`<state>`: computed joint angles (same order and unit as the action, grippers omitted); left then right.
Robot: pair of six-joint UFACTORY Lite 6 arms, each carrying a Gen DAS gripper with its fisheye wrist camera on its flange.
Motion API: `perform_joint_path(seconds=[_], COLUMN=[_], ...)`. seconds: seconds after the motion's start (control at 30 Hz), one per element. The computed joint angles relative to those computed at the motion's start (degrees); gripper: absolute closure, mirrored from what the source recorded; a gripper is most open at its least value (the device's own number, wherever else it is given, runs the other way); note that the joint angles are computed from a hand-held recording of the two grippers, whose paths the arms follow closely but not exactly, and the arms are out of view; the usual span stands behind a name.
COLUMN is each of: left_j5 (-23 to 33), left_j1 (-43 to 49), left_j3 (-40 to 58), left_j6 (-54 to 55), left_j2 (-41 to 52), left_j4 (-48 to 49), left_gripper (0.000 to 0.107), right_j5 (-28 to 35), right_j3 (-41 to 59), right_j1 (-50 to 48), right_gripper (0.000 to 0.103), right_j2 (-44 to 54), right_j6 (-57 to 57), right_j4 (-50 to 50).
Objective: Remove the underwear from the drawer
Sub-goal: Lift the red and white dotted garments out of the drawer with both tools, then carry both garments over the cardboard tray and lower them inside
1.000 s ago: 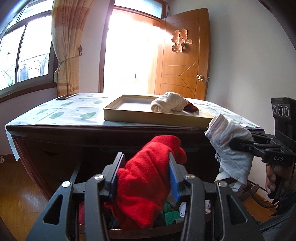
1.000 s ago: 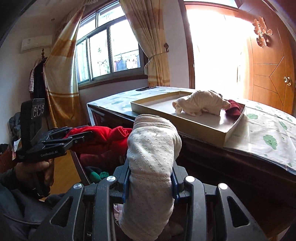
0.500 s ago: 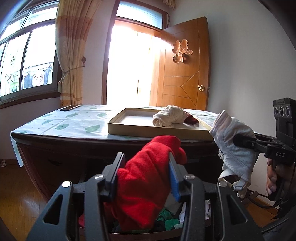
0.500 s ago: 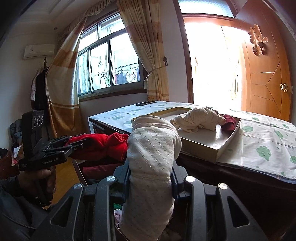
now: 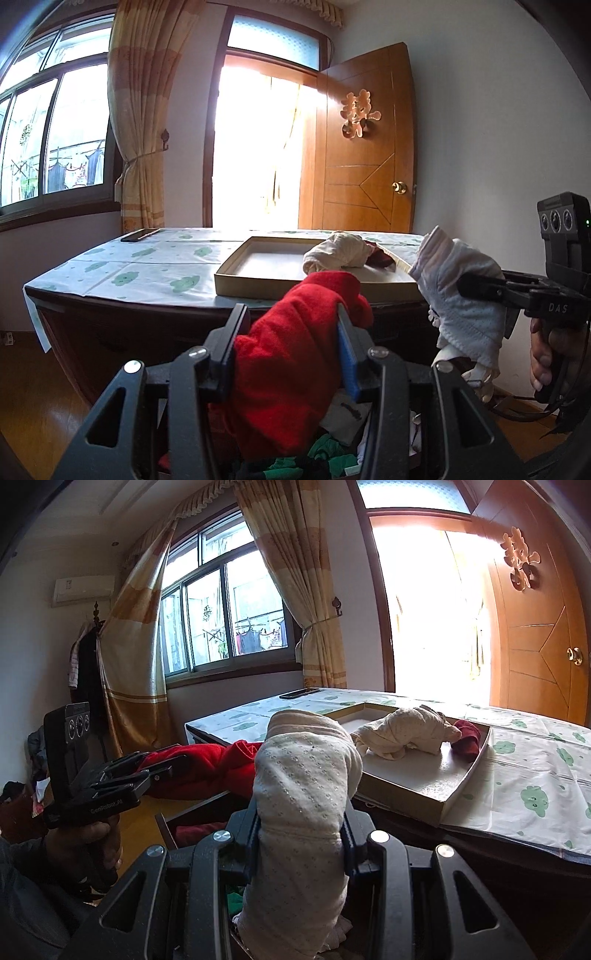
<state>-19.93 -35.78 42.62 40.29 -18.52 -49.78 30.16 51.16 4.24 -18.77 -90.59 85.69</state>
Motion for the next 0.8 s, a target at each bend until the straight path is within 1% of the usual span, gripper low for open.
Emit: perform_joint_path(seconds=[0.37, 0.5, 0.73, 0.8], left_j5=[-0.2, 0.8, 2.8, 3.0], left_j1=[-1.1, -0.5, 1.5, 1.9], left_j3=[5.7, 8.7, 16.4, 19.1], left_j6=[5.2, 6.5, 9.8, 12.9], left_j2=[3.1, 5.2, 10.4, 12.0], left_j4=[-2.8, -3.3, -5.3, -7.6], left_gripper=[0.063, 0.063, 0.063, 0.063], right_j5=[0.6, 1.6, 2.3, 2.2], right_j3=[3.6, 6.0, 14.0, 17.3], right_j1=[0.1, -0.4, 0.0, 0.5], right_gripper=[0.065, 0.065, 0.065, 0.065], right_j2=[1.1, 2.7, 6.8, 8.6], right_j6=[3.8, 6.4, 13.4, 16.2], right_j4=[-3.3, -5.3, -11.6, -14.4])
